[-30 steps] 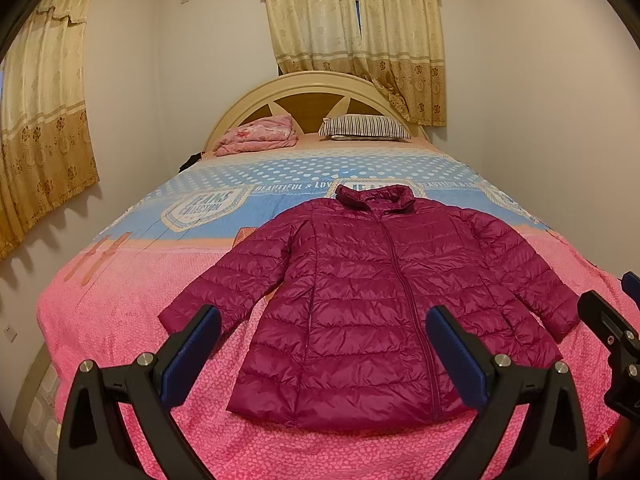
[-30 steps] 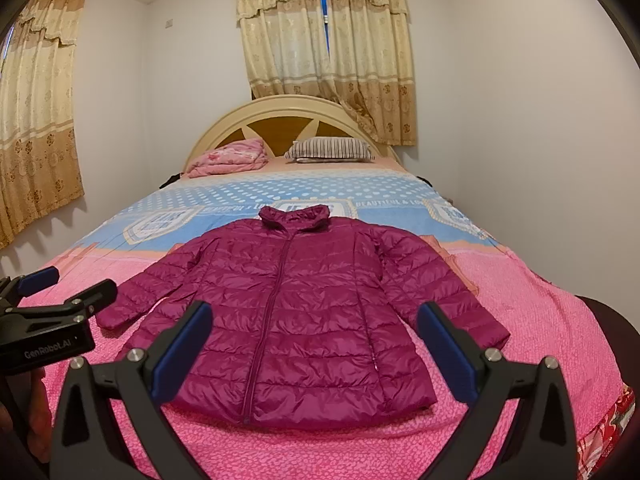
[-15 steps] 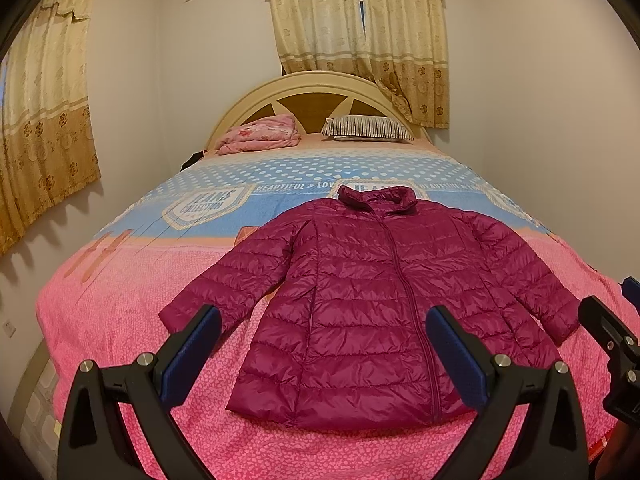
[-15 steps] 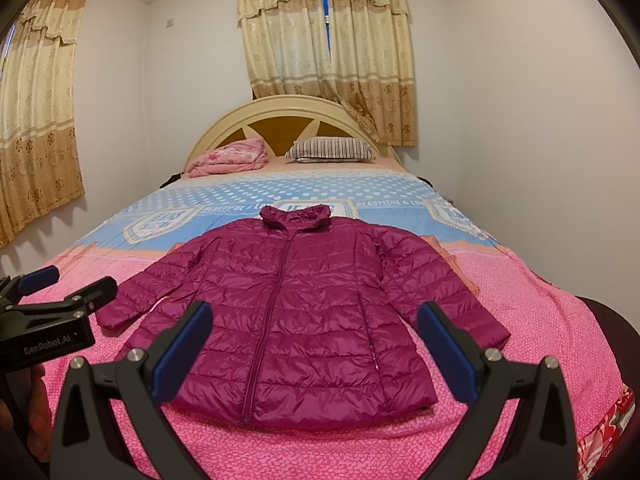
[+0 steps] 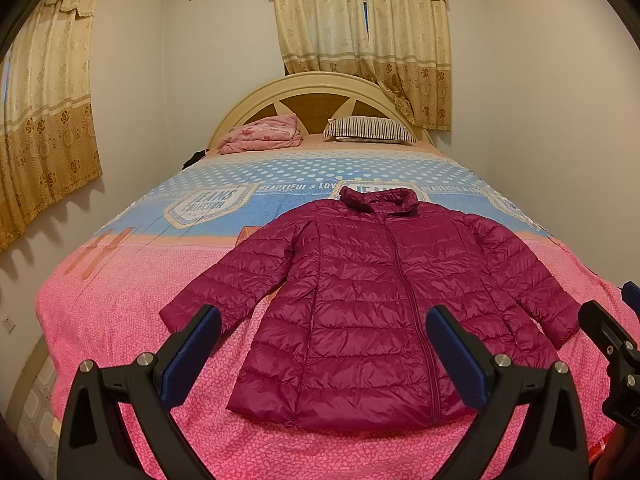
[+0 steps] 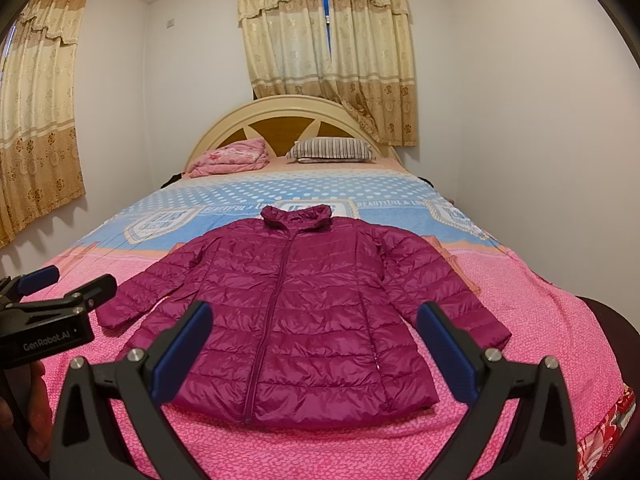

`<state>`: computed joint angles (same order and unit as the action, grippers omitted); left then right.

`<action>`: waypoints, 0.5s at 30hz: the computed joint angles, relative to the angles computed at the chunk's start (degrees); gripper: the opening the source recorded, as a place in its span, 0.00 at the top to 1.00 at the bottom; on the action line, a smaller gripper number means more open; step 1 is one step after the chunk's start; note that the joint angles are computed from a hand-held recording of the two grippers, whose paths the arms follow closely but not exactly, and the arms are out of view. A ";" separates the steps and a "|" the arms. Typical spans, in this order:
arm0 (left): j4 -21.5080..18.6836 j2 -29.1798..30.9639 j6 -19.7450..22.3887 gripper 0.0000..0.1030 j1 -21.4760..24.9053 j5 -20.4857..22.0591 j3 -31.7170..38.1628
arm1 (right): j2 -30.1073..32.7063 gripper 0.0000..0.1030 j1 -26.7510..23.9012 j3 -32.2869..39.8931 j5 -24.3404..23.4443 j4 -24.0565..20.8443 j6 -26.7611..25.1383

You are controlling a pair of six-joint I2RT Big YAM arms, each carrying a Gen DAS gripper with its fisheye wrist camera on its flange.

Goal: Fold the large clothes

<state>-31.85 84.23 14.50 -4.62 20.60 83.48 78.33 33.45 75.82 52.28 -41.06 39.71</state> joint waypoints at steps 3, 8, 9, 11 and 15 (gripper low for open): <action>0.00 0.03 -0.06 0.01 -0.03 0.01 0.02 | -0.02 0.00 -0.01 -0.05 0.03 0.10 -0.04; 0.16 0.13 -0.35 0.01 -0.03 -0.03 -0.03 | -0.03 0.00 -0.04 -0.05 -0.10 0.13 -0.09; 0.16 0.12 -0.28 0.01 0.02 0.05 -0.02 | 0.03 0.00 -0.01 0.00 -0.06 0.10 -0.03; 0.17 0.13 -0.25 0.01 0.04 0.10 0.00 | 0.06 0.00 0.01 0.03 0.05 0.05 0.03; 0.08 0.25 -0.38 0.01 0.13 0.19 0.19 | 0.00 0.00 -0.01 -0.02 -0.01 0.09 0.01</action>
